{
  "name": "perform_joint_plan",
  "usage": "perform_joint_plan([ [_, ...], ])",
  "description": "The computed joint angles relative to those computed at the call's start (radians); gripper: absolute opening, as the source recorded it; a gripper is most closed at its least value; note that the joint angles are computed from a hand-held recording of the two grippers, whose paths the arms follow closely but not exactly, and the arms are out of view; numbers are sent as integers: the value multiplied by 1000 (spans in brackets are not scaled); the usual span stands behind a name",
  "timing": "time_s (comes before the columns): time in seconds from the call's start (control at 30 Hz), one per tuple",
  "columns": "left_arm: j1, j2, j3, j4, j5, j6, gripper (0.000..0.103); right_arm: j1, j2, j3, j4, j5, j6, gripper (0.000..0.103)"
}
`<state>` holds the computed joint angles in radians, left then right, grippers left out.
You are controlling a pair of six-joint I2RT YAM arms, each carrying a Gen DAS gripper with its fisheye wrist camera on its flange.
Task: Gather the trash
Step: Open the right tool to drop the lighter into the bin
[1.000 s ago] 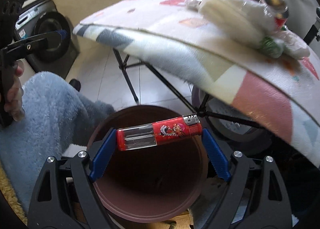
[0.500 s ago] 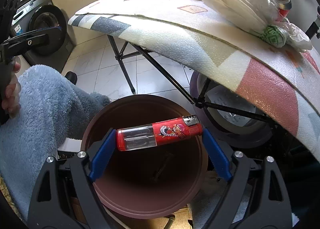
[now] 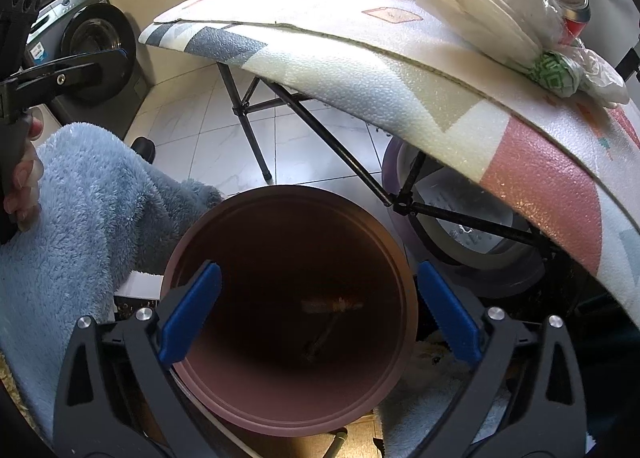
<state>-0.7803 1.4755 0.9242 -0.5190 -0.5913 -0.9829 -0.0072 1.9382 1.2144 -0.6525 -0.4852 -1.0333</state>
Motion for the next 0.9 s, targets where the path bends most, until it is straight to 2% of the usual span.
perform_joint_plan([
  [0.27,3,38,25,0,32,31,95,-16,-7,5,31,-15,41,97],
  [0.5,28,43,17,4,58,13,95,-33,-29,-9,103,-27,105,97],
  [0.67,19,31,24,-8,25,4,95,-60,-44,-10,145,-55,152,97],
  [0.77,18,16,30,-13,10,6,95,-82,-51,13,141,-84,178,97],
  [0.9,35,-24,18,35,25,34,95,-106,-34,98,102,-88,230,97],
])
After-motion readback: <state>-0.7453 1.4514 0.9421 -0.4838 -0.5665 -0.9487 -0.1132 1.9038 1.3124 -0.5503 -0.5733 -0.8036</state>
